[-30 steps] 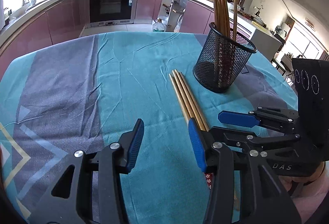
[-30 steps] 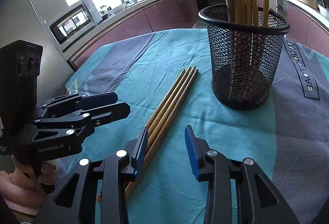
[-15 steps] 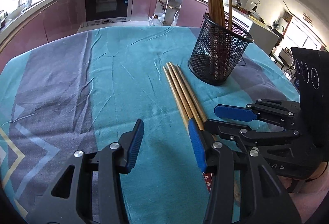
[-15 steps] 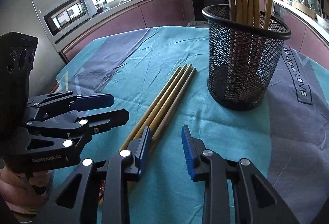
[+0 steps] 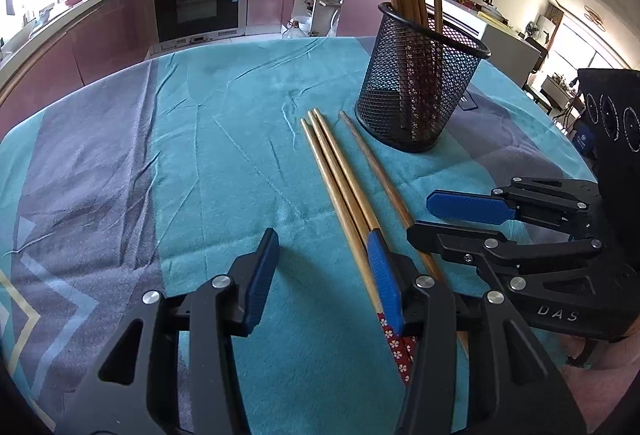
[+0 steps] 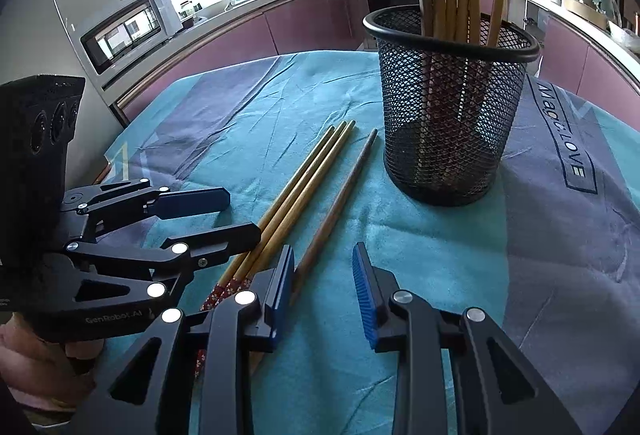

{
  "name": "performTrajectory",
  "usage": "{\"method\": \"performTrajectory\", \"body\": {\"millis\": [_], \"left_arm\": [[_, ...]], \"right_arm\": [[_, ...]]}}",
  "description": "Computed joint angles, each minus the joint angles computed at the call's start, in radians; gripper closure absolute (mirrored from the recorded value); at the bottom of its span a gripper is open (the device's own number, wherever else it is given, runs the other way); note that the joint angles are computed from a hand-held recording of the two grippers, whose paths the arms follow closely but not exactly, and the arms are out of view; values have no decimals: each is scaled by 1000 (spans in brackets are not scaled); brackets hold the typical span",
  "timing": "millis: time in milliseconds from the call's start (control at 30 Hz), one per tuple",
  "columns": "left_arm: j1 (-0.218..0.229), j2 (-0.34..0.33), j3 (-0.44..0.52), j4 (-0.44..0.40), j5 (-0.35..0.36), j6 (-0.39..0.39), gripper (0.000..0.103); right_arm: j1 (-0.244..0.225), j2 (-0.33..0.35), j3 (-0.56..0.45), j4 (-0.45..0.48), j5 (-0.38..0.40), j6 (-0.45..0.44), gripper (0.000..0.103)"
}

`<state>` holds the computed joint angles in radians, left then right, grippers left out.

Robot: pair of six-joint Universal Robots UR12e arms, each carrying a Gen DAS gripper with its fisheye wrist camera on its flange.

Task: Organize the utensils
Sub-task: 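Move the left gripper back to the chopsticks and close on one while the right gripper grasps another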

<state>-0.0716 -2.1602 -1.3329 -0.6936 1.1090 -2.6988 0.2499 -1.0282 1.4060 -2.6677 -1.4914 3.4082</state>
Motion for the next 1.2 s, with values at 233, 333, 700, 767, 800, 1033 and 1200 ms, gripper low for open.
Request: {"method": "performTrajectory", "body": {"millis": [233,333,700,767,800,1033,1200], "left_arm": [[-1,-3,5,-2,7,6,61],[0,-4,6,-2,9,7,66],[-4,-3,8,-3,31,-4,73],[-8,-8,16,-1,39,-5,74],[-9,-12,21,-2,41,-5,74],[-20,-40,70,-26,55,-11,78],[-29,-57,97,-37,64,-13,84]], "right_arm": [[0,1,-1,-3,1,-3,74],[1,2,-2,-3,0,-5,74],[0,9,-13,-1,-11,-6,74],[-1,15,-22,3,-16,-7,75],[0,18,-28,6,-21,-10,75],[0,41,-62,17,-37,-8,77],[1,55,-84,28,-49,-6,80]]}}
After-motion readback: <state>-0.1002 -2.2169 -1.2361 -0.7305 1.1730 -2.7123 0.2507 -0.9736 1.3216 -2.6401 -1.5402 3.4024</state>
